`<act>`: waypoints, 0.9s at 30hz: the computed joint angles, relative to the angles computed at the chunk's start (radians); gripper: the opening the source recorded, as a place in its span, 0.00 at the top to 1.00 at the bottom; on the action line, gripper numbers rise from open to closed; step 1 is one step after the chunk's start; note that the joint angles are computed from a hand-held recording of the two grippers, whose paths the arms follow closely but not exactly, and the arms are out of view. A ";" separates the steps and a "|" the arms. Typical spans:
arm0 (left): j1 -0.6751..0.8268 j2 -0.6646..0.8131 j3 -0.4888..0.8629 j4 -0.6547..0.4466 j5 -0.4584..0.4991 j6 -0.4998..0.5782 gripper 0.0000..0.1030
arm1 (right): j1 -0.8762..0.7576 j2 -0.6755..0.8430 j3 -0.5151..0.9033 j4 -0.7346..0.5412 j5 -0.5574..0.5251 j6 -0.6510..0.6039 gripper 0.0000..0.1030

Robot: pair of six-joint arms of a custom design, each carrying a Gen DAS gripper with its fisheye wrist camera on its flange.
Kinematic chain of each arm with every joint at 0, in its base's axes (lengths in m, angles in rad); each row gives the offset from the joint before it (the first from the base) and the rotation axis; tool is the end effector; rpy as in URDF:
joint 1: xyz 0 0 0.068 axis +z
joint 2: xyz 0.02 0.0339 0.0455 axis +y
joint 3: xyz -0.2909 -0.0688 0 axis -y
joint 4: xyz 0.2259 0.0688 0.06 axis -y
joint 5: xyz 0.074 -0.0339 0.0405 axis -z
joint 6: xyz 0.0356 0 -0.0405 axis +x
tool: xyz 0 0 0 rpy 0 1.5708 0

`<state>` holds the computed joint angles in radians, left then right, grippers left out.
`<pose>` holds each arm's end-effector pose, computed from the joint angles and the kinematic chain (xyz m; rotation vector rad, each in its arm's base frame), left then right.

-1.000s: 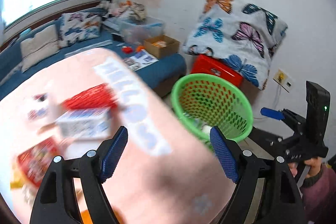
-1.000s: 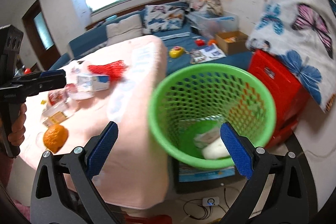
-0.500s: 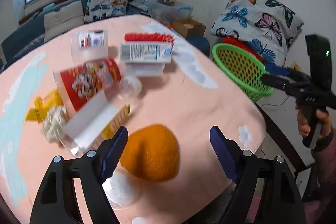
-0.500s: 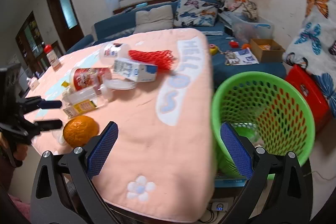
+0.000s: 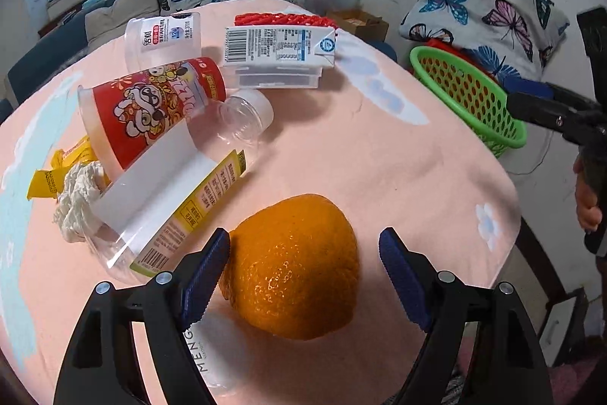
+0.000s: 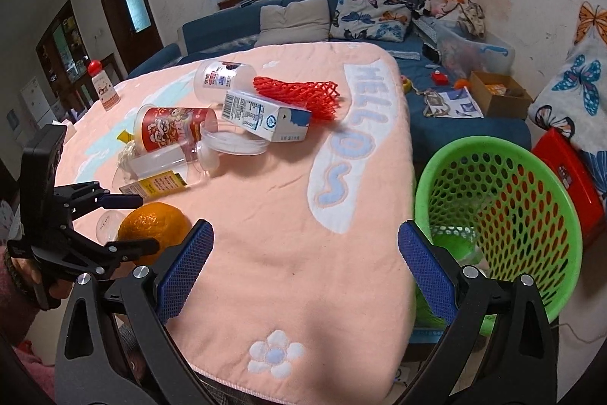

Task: Collect trash
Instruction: 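Grasp the orange with the left gripper while the right gripper grasps the red mesh net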

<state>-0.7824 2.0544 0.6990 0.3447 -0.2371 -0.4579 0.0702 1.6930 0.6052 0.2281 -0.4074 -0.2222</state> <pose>0.2327 -0.2196 0.0712 0.3253 2.5273 -0.1788 0.2815 0.0339 0.1492 -0.5258 2.3213 0.4219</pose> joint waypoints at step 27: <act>0.028 -0.038 -0.081 0.047 -0.059 -0.009 0.62 | 0.139 0.285 0.481 -0.201 0.030 0.015 0.30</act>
<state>-0.7539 2.0164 0.6175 0.3920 -0.2958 -0.4668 0.2093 1.9779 1.0858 0.0274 -0.3776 -0.2068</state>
